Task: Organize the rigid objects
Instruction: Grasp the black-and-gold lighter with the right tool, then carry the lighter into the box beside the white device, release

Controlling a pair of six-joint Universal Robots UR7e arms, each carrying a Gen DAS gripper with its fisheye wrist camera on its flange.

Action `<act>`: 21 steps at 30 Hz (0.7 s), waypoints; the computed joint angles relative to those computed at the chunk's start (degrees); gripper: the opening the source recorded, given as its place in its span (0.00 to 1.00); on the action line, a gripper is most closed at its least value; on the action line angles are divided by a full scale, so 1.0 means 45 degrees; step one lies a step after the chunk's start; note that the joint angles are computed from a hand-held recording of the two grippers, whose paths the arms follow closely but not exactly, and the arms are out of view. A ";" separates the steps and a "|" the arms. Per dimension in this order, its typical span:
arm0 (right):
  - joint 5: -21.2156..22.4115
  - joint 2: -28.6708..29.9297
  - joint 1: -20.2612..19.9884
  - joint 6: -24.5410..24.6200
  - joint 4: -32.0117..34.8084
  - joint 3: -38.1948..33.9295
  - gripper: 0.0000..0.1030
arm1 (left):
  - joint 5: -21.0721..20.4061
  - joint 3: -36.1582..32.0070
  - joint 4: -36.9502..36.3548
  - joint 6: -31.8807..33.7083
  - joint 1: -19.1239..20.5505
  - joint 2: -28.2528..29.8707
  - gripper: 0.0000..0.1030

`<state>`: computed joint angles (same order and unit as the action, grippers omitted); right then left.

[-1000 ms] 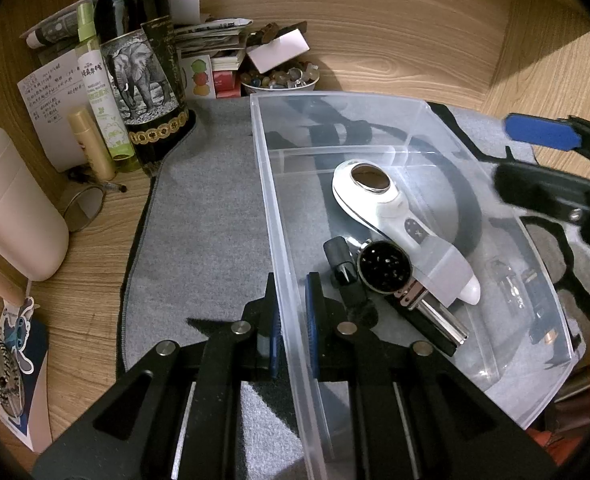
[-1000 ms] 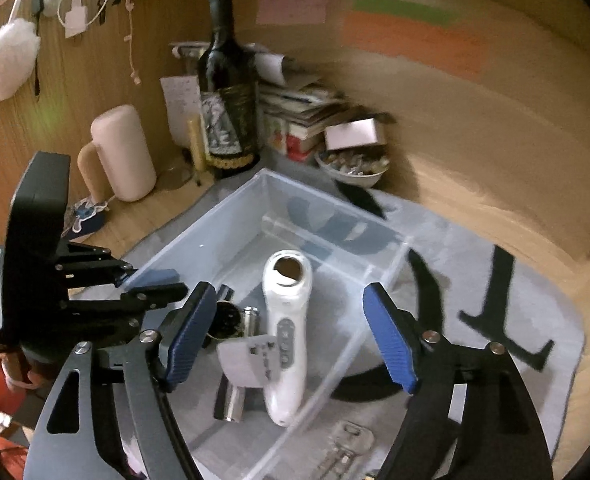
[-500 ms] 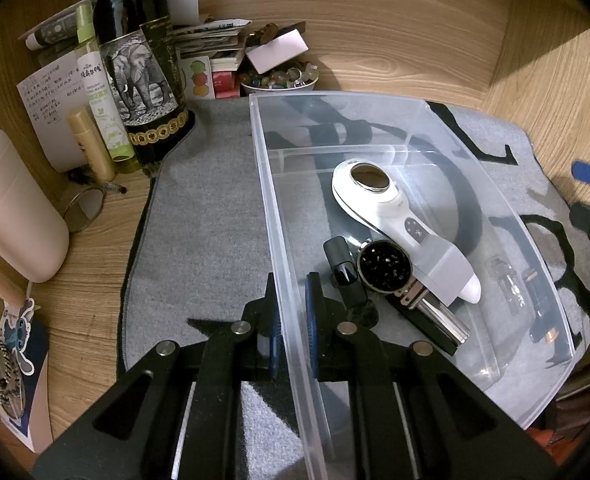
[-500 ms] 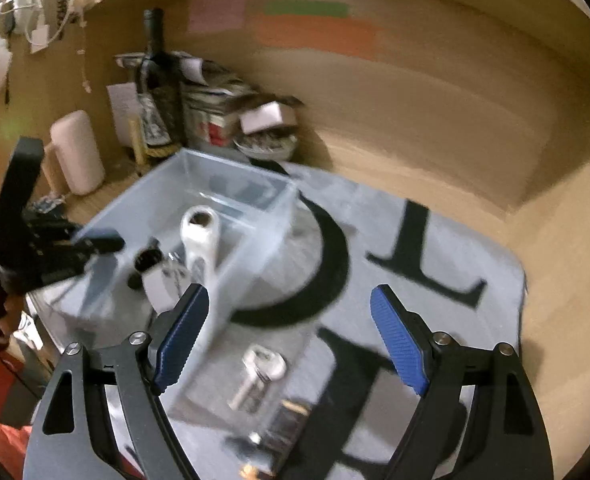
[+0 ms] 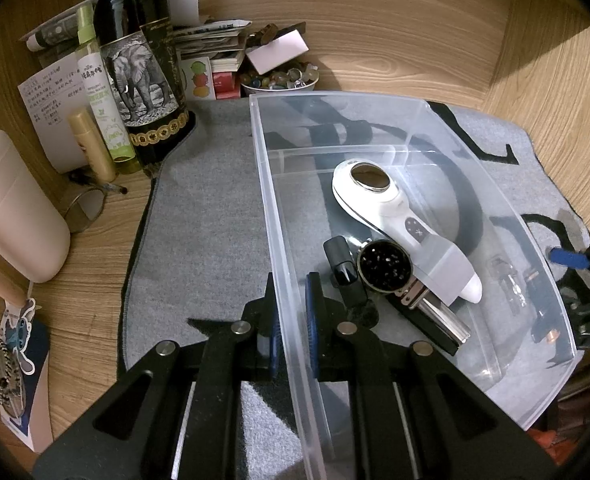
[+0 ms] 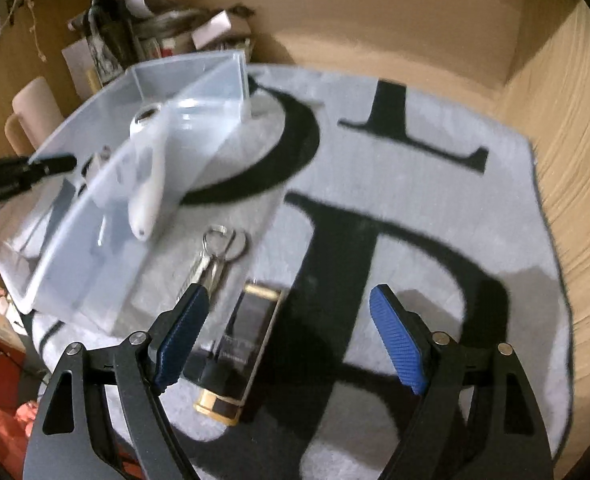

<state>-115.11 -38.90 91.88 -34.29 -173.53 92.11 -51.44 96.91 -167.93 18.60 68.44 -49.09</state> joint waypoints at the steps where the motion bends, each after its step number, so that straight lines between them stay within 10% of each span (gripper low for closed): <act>1: -0.0035 0.0024 -0.0015 -0.0034 0.0210 -0.0029 0.58 | 0.0023 -0.0002 -0.0001 0.0015 -0.0006 0.0004 0.10; 7: 0.0180 -0.0013 -0.0015 -0.0564 0.0011 0.0085 0.22 | 0.0019 0.0008 -0.0008 0.0001 -0.0013 0.0006 0.10; 21: 0.1087 -0.0124 -0.0001 -0.0196 -0.1108 -0.0386 0.20 | -0.0016 -0.0014 0.0035 -0.0096 -0.0025 0.0011 0.10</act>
<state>-110.21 -39.45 91.88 -35.17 -178.52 90.37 -51.51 96.84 -167.77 18.17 68.32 -49.04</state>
